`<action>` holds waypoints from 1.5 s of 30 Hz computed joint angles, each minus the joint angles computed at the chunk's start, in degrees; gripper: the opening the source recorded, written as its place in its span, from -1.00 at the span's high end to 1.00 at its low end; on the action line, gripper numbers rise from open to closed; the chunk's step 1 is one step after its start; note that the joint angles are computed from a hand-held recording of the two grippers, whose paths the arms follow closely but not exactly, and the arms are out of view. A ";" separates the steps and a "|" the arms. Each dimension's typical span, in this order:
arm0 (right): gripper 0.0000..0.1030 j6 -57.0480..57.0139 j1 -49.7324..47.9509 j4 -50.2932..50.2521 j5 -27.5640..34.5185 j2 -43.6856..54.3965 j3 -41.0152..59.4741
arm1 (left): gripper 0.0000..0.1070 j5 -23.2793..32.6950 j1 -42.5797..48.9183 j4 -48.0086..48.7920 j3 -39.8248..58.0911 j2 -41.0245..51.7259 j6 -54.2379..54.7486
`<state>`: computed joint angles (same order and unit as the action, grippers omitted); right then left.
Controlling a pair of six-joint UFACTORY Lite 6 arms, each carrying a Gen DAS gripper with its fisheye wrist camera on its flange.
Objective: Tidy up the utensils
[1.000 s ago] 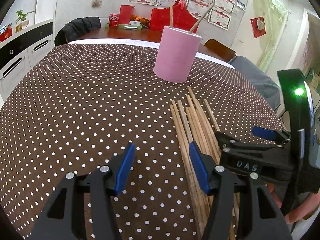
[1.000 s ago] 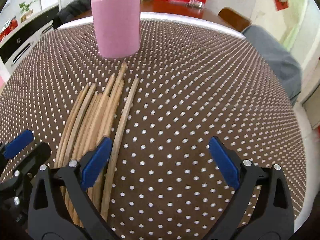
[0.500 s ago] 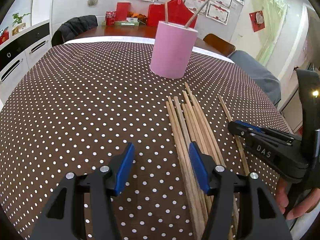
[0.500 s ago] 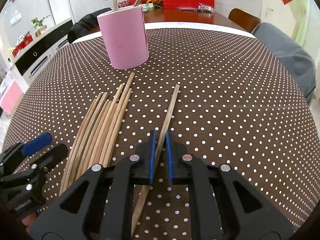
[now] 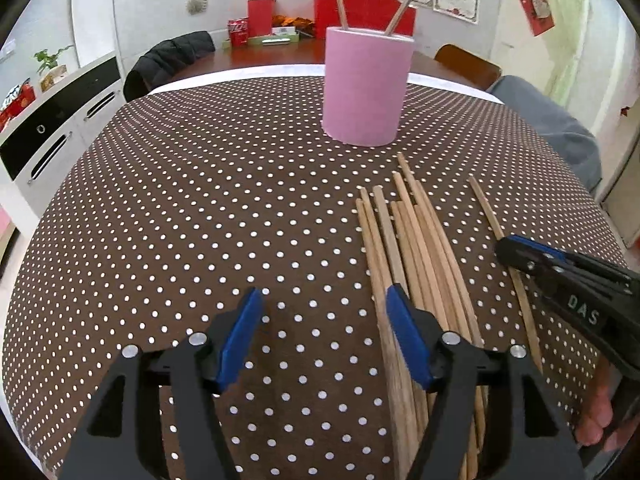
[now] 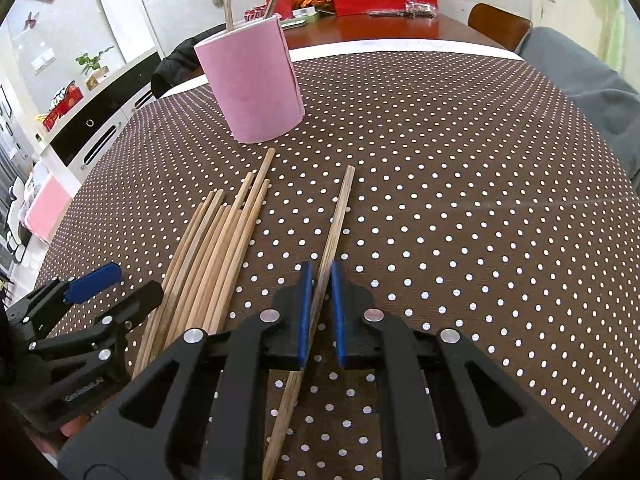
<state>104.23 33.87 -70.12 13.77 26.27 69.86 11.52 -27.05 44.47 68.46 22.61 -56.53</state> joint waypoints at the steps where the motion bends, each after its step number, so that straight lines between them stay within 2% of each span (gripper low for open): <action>1: 0.80 0.28 -0.19 -0.34 -0.26 -0.01 -0.09 | -0.22 0.16 0.25 -2.26 0.29 0.13 2.09; 6: 0.80 -0.60 -1.20 -0.09 -1.24 -0.70 -0.79 | -0.32 4.17 -0.57 -3.42 4.63 2.48 3.05; 11: 0.80 0.35 -1.37 -0.82 -1.74 -0.69 -0.82 | -0.33 9.89 -0.30 -15.50 11.64 5.85 15.78; 14: 0.80 0.64 -1.43 -1.19 -1.80 -0.84 -1.07 | -0.33 13.19 -0.26 -18.35 13.43 6.28 20.25; 17: 0.80 0.44 -1.54 -1.20 -1.75 -0.97 -1.26 | -0.35 16.49 0.39 -25.94 15.17 7.03 28.51; 19: 0.80 -0.55 -1.33 -0.31 -1.32 -0.78 -0.93 | -0.37 17.07 0.09 -25.17 14.99 7.19 28.13; 22: 0.80 -3.52 -0.79 2.15 -0.15 -0.23 0.04 | -0.36 15.11 0.64 -26.21 14.70 7.62 29.73; 23: 0.80 -4.13 -0.56 2.63 0.19 0.13 0.48 | -0.27 13.60 1.21 -27.91 14.12 7.51 31.71; 24: 0.80 -5.90 -0.20 3.86 0.89 0.46 1.06 | 0.06 12.36 1.39 -27.21 13.14 6.97 31.56; 25: 0.80 -7.57 0.09 4.89 1.38 0.75 1.53 | 0.26 10.37 1.76 -26.10 11.21 5.74 31.48; 26: 0.80 -8.85 0.25 5.41 1.57 1.04 1.88 | 0.58 9.55 1.82 -25.44 10.70 5.51 31.37; 27: 0.80 -11.06 0.38 6.40 1.71 1.24 2.21 | 0.80 9.06 1.85 -24.93 10.39 5.44 31.32; 31: 0.82 -19.47 -0.65 13.59 -0.63 -0.10 0.73 | 0.85 4.89 2.92 -26.80 7.69 4.51 34.06; 34: 0.84 -27.23 -1.47 21.30 -1.59 -1.83 -0.96 | 0.89 1.88 5.28 -35.48 4.28 2.42 43.16; 36: 0.86 -30.16 -1.94 25.07 -1.48 -2.41 -1.42 | 0.89 0.97 6.02 -34.34 3.73 2.40 42.23; 42: 0.89 -22.78 -1.95 19.38 -1.05 -4.20 -3.35 | 0.89 -0.54 4.40 -29.34 1.29 -0.27 35.17; 45: 0.89 -20.17 -1.32 16.66 -0.21 -4.99 -3.18 | 0.89 -1.42 4.61 -30.94 0.01 -2.37 36.65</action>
<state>84.06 32.55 -53.47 13.56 21.28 66.68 10.10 -22.43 13.54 68.47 20.24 -19.88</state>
